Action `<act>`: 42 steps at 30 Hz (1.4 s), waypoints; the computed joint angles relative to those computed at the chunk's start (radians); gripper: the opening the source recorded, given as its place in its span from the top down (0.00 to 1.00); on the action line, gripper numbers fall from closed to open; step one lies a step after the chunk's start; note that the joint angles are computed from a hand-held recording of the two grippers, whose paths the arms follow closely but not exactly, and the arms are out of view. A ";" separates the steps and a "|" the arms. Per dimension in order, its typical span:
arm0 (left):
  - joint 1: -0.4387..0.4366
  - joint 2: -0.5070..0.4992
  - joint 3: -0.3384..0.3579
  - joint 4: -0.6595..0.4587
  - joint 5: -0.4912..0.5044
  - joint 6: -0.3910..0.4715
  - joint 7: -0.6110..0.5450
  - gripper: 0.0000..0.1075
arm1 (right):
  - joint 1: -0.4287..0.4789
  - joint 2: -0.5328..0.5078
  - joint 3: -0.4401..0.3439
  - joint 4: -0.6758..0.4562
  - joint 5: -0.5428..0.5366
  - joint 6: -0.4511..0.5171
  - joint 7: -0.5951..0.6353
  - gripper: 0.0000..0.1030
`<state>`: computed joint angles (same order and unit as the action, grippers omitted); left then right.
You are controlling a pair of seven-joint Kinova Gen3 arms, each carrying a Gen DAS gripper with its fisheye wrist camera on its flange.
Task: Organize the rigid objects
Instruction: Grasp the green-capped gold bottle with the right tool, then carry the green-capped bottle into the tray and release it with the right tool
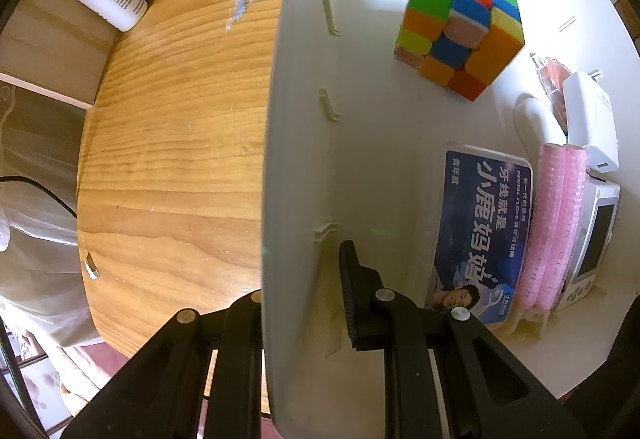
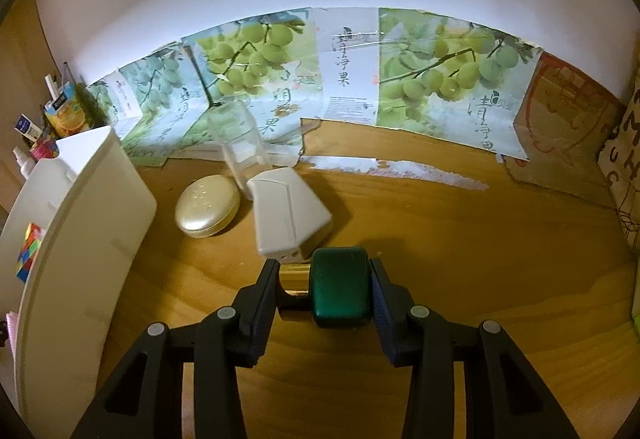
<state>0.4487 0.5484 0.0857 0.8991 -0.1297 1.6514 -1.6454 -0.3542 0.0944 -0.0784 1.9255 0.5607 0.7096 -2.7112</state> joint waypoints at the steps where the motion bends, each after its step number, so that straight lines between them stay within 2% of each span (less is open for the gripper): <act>1: 0.001 -0.001 0.000 0.000 -0.002 0.000 -0.002 0.82 | -0.002 -0.005 -0.003 0.001 -0.006 0.001 0.002 0.58; 7: 0.010 -0.007 0.002 0.008 -0.009 -0.007 -0.011 0.82 | -0.014 -0.025 -0.023 -0.008 -0.023 0.021 0.003 0.58; 21: 0.029 -0.021 0.006 0.022 -0.025 -0.017 -0.030 0.82 | -0.113 -0.048 -0.100 -0.105 0.031 0.144 -0.077 0.58; 32: 0.029 -0.013 0.010 0.006 -0.023 -0.006 -0.064 0.82 | -0.235 -0.003 -0.131 -0.226 0.117 0.244 -0.165 0.58; 42: 0.041 0.007 0.007 -0.031 -0.023 0.017 -0.093 0.82 | -0.334 0.055 -0.124 -0.334 0.141 0.289 -0.163 0.58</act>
<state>0.4900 0.5551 0.0928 0.8680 -0.1528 1.6681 -1.7380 -0.6887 0.1494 -0.2028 1.5914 0.7021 0.9982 -2.8747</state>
